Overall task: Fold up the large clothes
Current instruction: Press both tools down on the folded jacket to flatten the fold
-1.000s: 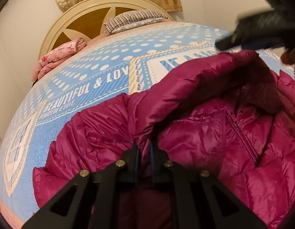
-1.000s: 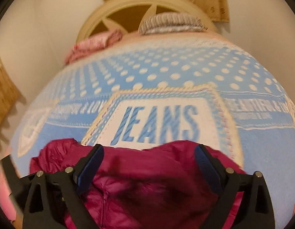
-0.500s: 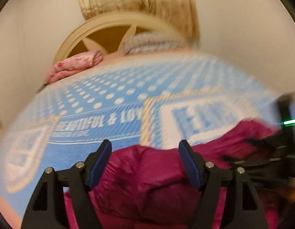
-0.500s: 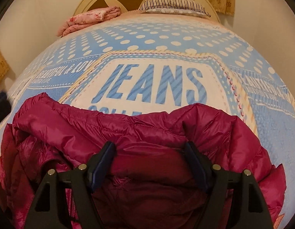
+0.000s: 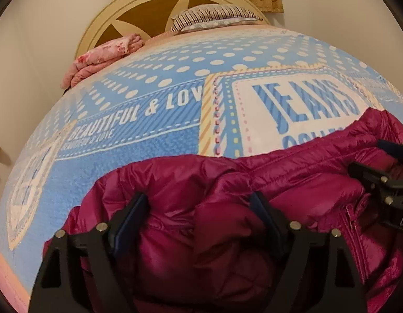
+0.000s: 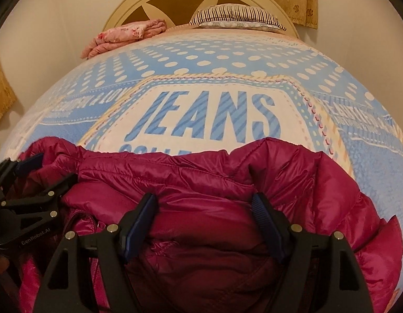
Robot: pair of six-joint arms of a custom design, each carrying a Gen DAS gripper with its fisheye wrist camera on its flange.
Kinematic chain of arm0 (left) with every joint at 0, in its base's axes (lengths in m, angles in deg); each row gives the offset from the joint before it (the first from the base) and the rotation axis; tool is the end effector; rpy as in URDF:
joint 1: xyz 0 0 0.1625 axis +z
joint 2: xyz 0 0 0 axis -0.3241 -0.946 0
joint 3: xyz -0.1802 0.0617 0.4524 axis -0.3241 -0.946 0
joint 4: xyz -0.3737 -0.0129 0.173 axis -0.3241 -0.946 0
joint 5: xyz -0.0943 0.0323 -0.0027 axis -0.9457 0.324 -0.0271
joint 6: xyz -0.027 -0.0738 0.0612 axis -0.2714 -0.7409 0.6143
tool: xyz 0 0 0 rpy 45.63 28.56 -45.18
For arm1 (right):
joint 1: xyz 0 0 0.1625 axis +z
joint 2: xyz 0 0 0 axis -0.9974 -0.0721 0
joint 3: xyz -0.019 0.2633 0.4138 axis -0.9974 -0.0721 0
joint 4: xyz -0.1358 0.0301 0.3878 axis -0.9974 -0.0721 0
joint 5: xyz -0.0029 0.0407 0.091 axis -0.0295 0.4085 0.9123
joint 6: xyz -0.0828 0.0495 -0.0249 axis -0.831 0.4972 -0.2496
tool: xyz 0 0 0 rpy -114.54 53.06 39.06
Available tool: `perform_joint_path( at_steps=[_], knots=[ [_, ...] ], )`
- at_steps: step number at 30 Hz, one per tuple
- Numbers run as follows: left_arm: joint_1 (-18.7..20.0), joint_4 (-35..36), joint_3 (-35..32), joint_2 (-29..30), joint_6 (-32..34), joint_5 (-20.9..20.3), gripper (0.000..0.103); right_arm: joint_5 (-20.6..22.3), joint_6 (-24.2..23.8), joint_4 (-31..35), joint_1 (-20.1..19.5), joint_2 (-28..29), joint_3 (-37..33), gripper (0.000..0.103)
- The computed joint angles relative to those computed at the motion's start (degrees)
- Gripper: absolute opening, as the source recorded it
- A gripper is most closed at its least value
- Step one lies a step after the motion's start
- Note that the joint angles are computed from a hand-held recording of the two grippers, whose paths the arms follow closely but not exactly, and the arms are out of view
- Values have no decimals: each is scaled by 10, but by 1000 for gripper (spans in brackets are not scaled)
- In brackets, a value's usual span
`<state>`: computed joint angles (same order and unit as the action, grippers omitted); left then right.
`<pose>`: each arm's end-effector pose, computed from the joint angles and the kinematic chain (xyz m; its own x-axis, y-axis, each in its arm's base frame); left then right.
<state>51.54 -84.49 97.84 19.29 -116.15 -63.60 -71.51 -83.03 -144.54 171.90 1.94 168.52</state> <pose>-0.2015 -0.3939 0.0451 -0.5532 -0.1399 -0.8212 0.4654 0.7657 -0.4439 0.0701 -0.4456 0.1698 -0.6721 -0.3727 0.6398 -0.6428 0.7225 -0.2544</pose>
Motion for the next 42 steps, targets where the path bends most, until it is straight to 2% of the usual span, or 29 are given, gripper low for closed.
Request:
perform_joint_path(
  at_steps=[6,42],
  knots=[
    [3,-2,-1,-1,3,1,85,-17,-7,-19,6,13,-1,77],
    [5,24,-6,0,-11,8,88,-47,-17,-48,17,35,-8,80]
  ],
)
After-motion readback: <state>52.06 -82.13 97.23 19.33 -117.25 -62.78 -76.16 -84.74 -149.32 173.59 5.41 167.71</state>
